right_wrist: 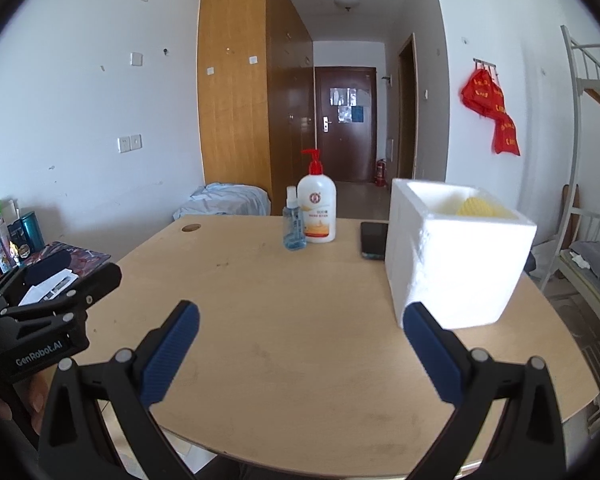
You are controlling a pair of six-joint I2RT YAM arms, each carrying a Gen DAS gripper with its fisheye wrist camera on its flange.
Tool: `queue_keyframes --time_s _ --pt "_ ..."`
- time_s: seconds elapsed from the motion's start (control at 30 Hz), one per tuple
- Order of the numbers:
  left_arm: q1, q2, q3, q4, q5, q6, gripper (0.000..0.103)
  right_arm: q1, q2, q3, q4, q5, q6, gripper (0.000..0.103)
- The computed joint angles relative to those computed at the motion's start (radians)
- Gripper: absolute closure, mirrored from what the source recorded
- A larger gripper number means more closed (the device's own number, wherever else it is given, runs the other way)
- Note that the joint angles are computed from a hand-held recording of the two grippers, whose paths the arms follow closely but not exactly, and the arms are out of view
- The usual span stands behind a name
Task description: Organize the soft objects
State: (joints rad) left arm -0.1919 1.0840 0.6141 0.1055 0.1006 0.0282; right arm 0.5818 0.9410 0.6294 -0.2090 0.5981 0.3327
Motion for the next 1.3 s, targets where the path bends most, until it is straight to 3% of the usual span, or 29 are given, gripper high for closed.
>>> queue_keyframes --time_s 0.43,0.8,1.03,1.3 --pt "0.084 -0.006 -0.140 0.107 0.109 -0.007 0.012 0.122 -0.014 -0.097 0.029 0.090 0.098 0.000" --pt "0.155 -0.126 -0.233 0.179 0.295 -0.020 0.012 0.332 -0.121 -0.129 -0.081 0.410 0.202 0.000" --pt "0.157 -0.196 -0.282 0.225 0.330 -0.058 0.012 0.398 -0.153 -0.134 -0.157 0.527 0.263 0.000" --pt "0.144 -0.254 -0.314 0.242 0.336 -0.057 0.006 0.380 -0.177 -0.149 -0.166 0.527 0.264 0.000"
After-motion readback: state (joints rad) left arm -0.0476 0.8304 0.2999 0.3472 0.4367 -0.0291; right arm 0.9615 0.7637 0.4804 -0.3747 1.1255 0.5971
